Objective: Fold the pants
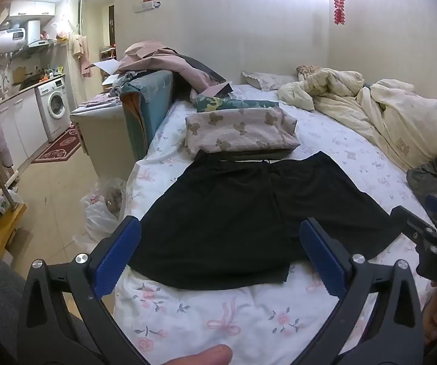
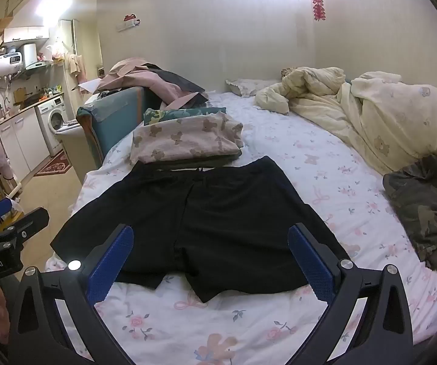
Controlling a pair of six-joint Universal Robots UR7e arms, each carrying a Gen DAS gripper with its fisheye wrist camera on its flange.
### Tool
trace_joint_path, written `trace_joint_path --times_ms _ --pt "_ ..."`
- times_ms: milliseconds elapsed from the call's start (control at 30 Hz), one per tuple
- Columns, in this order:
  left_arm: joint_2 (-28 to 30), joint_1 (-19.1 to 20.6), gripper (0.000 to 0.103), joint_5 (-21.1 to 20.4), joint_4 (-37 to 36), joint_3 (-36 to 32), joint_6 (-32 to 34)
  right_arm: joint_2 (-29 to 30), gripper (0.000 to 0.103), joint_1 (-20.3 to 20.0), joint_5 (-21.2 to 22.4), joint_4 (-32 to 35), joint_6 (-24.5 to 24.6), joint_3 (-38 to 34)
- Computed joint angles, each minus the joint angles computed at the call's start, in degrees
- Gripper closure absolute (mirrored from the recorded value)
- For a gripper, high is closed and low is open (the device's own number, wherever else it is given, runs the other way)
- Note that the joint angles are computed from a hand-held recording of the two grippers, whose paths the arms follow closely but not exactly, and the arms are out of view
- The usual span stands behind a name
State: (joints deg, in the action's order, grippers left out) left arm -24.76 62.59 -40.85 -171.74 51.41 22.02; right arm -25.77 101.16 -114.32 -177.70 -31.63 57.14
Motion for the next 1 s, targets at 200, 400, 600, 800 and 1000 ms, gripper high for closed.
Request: trace_joint_path --times_ms 200,400,600,800,1000 --pt "0.04 0.02 0.000 -0.10 0.08 -0.02 -0.08 -0.09 0.000 -0.06 0.03 1.07 0.60 -0.23" --pt "0.27 -0.01 0.000 0.03 -0.52 -0.17 0.40 -0.17 0.000 -0.12 0.14 1.11 0.88 -0.19" --pt "0.83 -0.22 0.000 0.40 -0.38 -1.13 0.70 -0.11 0.000 -0.13 0.14 1.06 0.83 -0.24" --pt "0.72 -0.51 0.000 0.63 -0.19 -1.36 0.75 -0.19 0.000 -0.15 0.23 1.01 0.93 -0.08" --pt "0.69 -0.51 0.000 0.63 -0.46 -1.21 0.91 -0.17 0.000 -0.13 0.11 1.03 0.94 -0.09"
